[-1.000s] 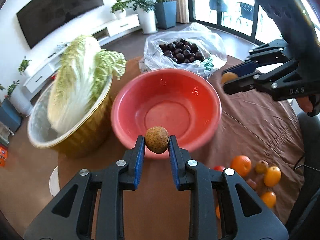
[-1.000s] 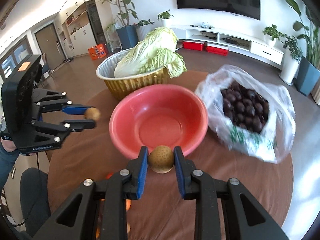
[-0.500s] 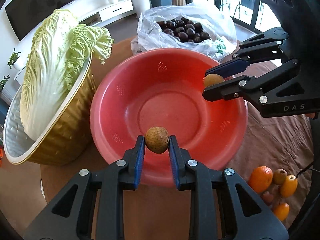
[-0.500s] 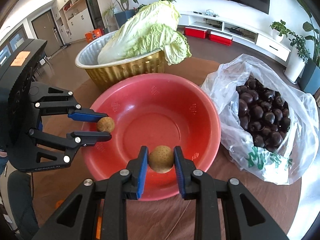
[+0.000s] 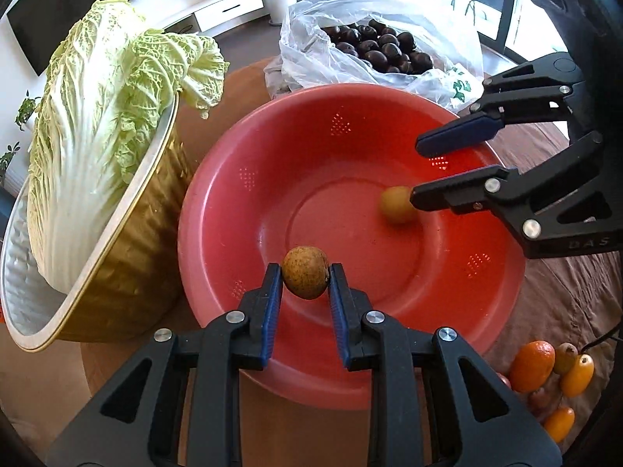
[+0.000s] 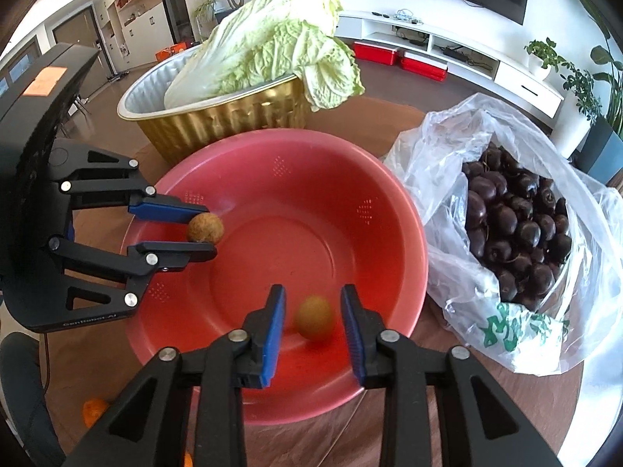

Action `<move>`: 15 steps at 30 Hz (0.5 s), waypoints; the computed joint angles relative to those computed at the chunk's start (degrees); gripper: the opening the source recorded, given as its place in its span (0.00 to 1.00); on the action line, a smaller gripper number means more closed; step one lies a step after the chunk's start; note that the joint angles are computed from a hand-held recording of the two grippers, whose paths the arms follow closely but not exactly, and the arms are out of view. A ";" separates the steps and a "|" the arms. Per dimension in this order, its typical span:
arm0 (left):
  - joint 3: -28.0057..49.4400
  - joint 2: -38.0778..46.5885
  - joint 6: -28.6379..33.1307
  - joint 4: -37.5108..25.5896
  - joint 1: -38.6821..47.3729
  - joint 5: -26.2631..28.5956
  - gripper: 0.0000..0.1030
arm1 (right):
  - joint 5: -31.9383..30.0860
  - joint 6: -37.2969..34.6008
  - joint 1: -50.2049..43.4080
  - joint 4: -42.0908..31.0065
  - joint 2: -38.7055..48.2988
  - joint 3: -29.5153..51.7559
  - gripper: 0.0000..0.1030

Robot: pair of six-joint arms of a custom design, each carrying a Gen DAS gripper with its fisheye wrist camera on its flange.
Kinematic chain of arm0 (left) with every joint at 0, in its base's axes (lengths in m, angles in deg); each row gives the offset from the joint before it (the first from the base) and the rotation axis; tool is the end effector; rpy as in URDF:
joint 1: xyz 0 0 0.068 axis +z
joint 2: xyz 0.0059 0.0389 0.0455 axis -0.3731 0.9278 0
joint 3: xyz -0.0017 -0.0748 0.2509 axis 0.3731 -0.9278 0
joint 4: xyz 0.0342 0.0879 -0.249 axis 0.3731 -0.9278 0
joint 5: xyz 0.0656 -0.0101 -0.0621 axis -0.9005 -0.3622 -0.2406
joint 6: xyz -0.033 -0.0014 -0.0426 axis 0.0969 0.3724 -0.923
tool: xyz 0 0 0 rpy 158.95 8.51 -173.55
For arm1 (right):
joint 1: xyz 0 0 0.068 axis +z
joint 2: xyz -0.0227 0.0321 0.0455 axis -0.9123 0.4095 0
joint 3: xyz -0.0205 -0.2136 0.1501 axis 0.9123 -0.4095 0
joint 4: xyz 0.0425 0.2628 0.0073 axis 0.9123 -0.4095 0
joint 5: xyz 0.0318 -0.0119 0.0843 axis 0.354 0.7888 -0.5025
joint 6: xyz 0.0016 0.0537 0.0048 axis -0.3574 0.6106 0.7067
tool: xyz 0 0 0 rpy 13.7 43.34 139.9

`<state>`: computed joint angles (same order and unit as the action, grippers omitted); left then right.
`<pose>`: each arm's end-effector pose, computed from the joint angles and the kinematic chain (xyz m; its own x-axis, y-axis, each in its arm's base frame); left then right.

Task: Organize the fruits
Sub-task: 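Carry both brown fruits over the red basin and open both tools, then move both tools back to the fruit pile and approach a tomato and orange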

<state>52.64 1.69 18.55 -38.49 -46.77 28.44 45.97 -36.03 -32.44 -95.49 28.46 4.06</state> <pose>0.2517 -0.1237 0.1607 -0.3922 0.7979 -0.4577 0.8622 0.4923 0.1194 0.1743 0.1070 0.1483 -0.8463 -0.1016 -0.5229 -0.1458 0.9883 0.0440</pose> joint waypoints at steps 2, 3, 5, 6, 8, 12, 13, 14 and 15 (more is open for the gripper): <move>-0.34 -0.95 0.69 -0.78 0.96 0.07 0.22 | 0.29 -0.34 0.03 -0.29 -0.49 0.00 0.41; -0.36 -1.18 0.76 -1.11 1.15 0.12 0.23 | 0.51 -0.36 0.01 -0.80 -0.64 0.21 0.41; -0.19 -0.95 0.89 -1.32 1.08 0.03 0.26 | 0.53 -0.02 0.15 -1.02 -0.71 0.54 0.42; -0.40 -1.31 1.05 -1.46 1.12 -0.03 0.28 | 0.35 0.23 0.14 -1.71 -1.84 0.38 0.41; -0.70 -2.19 1.64 -2.47 1.69 1.07 0.47 | 0.72 0.68 0.59 -3.30 -3.83 0.19 0.41; -2.06 -5.38 0.43 -2.24 1.06 1.33 0.63 | 3.03 2.50 3.66 -8.79 -10.83 -0.02 0.41; -2.19 -6.35 0.16 -2.58 0.90 0.81 0.63 | 3.58 3.08 4.47 -10.16 -12.45 -0.06 0.41; -2.51 -7.93 0.16 -3.13 1.06 0.55 0.63 | 4.55 4.23 5.88 -12.20 -14.61 0.02 0.41; -2.91 -9.97 0.54 -4.00 1.73 1.21 0.63 | 6.07 6.16 8.27 -15.05 -17.61 0.14 0.41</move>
